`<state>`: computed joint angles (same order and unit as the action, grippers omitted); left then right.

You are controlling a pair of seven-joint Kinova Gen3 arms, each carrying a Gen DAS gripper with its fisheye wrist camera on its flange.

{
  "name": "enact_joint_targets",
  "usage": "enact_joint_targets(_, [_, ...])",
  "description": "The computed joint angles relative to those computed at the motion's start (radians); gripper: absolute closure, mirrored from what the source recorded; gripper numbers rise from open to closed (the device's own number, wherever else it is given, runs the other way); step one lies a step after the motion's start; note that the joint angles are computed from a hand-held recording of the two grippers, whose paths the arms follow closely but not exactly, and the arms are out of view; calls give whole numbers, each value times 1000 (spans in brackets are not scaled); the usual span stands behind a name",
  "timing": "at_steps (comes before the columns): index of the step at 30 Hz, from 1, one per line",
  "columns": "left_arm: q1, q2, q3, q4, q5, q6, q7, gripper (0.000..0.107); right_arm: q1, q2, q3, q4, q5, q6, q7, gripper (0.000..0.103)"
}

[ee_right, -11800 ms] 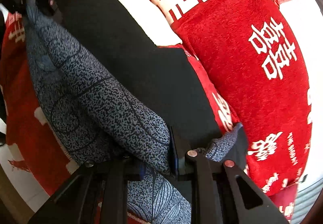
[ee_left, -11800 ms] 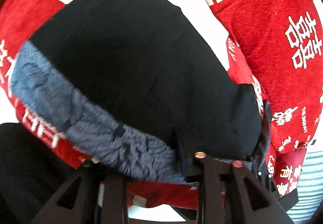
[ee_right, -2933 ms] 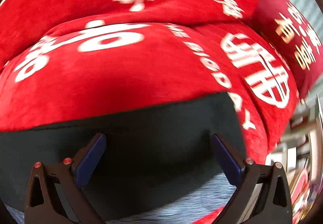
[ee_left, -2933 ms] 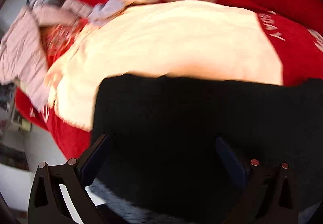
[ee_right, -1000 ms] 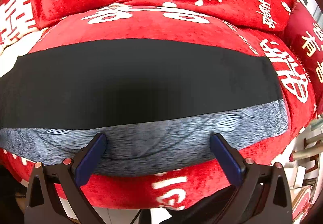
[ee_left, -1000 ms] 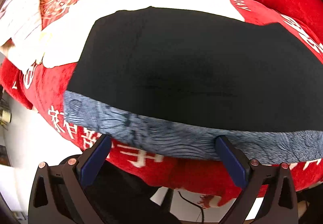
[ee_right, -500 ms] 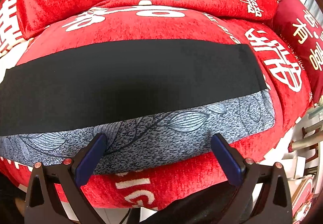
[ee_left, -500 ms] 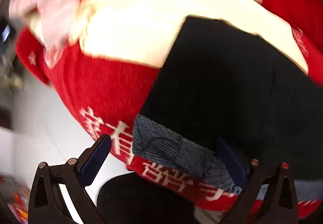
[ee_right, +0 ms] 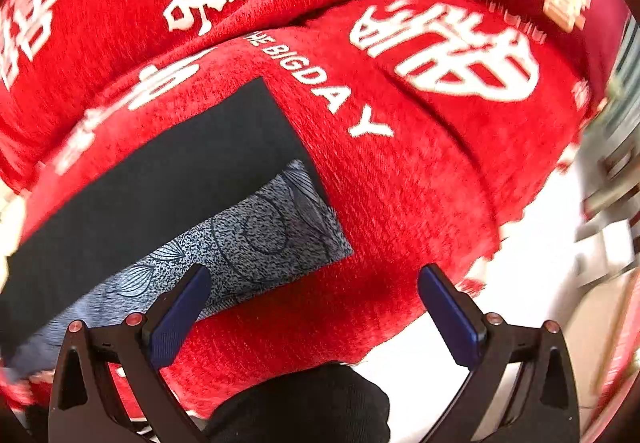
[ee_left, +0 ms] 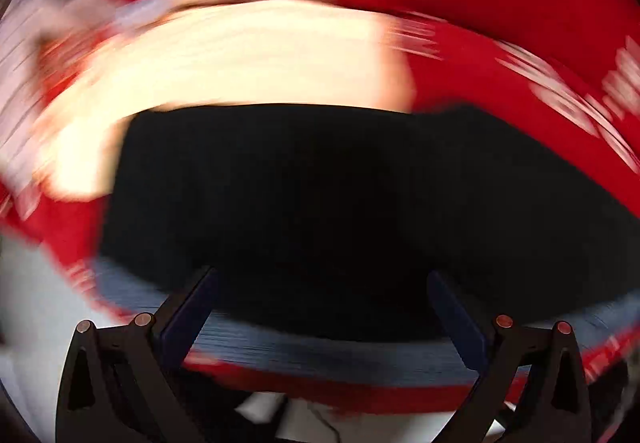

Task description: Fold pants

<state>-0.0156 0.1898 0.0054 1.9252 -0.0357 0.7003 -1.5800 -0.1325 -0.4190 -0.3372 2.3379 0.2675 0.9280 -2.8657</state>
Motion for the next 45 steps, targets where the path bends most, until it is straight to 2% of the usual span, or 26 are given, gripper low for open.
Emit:
enact_joint_targets(2, [93, 23, 71, -28, 9, 35, 20, 4, -24, -37, 91, 43, -40, -56, 81, 0])
enact_joint_targets(4, [168, 52, 128, -57, -2, 50, 37, 4, -40, -63, 138, 80, -78, -96, 146, 0])
enact_joint_targets(7, [290, 112, 183, -121, -99, 85, 145, 4, -55, -97, 141, 118, -127, -168, 233, 0])
enact_joint_targets(9, [383, 165, 195, -181, -166, 119, 226, 4, -67, -102, 158, 142, -150, -232, 292, 0])
enact_joint_targets(12, [504, 230, 137, -280, -225, 176, 333, 4, -56, -54, 155, 157, -162, -319, 357, 0])
enact_joint_targets(15, [532, 293, 106, -402, -162, 237, 347, 4, -23, 3, 147, 159, -165, -391, 408, 0])
enact_joint_targets(19, [555, 359, 105, -524, -155, 290, 383, 4, 19, 28, 158, 163, -165, -464, 458, 0])
enact_joint_targets(22, [562, 361, 87, -527, -136, 316, 415, 4, -27, 5, 254, 176, -238, -482, 559, 0])
enact_joint_targets(24, [552, 335, 90, -488, -117, 302, 430, 4, -90, -16, 330, 196, -307, -500, 641, 0])
enact_joint_targets(25, [556, 314, 97, -456, -116, 298, 428, 4, -108, -31, 342, 214, -337, -517, 668, 0])
enact_joint_targets(27, [575, 280, 102, -402, -143, 275, 426, 4, -96, -30, 310, 228, -347, -528, 687, 0])
enact_joint_targets(30, [618, 264, 94, -368, -196, 245, 482, 4, -20, -10, 225, 229, -330, -564, 684, 0])
enact_joint_targets(34, [569, 300, 108, -434, -146, 280, 467, 4, -19, 26, 287, 218, -333, -633, 750, 2])
enact_joint_targets(35, [565, 305, 108, -444, -143, 289, 463, 4, -22, 33, 302, 214, -335, -641, 769, 8])
enact_joint_targets(36, [571, 298, 106, -436, -149, 286, 465, 4, -22, 34, 307, 206, -336, -634, 784, 26])
enact_joint_targets(37, [574, 288, 105, -422, -153, 277, 467, 4, -41, 33, 331, 196, -342, -619, 809, 37])
enact_joint_targets(38, [573, 278, 107, -408, -151, 272, 466, 4, -73, 25, 372, 196, -365, -610, 844, 52])
enact_joint_targets(39, [561, 275, 108, -402, -144, 270, 458, 4, -111, 15, 419, 203, -404, -610, 885, 58])
enact_joint_targets(42, [566, 259, 106, -368, -153, 240, 465, 4, -162, 5, 500, 228, -457, -635, 958, 60])
enact_joint_targets(45, [562, 283, 105, -402, -159, 249, 464, 4, -177, 14, 545, 230, -522, -668, 975, 59])
